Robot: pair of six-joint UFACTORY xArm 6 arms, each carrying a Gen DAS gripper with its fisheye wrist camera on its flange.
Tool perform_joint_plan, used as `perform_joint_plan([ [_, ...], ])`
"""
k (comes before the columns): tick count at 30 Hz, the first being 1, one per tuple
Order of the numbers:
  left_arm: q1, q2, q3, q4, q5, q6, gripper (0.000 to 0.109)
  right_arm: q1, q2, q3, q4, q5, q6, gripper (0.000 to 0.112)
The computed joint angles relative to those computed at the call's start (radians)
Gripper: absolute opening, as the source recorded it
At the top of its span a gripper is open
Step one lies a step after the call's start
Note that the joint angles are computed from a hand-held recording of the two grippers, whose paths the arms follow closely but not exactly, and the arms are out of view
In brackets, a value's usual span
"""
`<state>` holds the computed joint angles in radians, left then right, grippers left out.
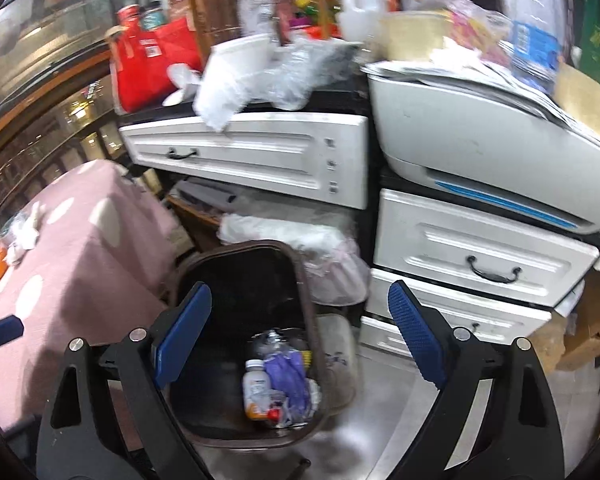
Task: Collect trash
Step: 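Move both tools back over the table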
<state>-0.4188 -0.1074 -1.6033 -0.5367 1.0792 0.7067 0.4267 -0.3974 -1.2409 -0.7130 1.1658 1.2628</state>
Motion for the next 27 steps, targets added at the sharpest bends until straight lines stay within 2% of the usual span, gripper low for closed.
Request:
perform_joint_plan([
  [9,0.140,-0.021,-0.008,0.027,-0.071,-0.048,0.097,0.064,0.169,-0.193,0.038,-0.071,-0.153,0.089],
  [13,0.219,0.001,-0.039,0.032,-0.084,-0.065,0.097,0.078,0.243,-0.282,0.089,-0.115,-0.227,0.089],
  [19,0.320,0.065,-0.106,0.119,-0.137,-0.128,0.097,0.099,0.373,-0.435,0.154,-0.146,-0.334,0.089],
  [24,0.413,0.162,-0.230,0.171,-0.115,-0.189,0.097,0.114,0.499,-0.594,0.228,-0.158,-0.425,0.089],
  [27,0.470,0.241,-0.340,0.171,-0.074,-0.219,0.097,0.123,0.588,-0.714,0.268,-0.144,-0.486,0.089],
])
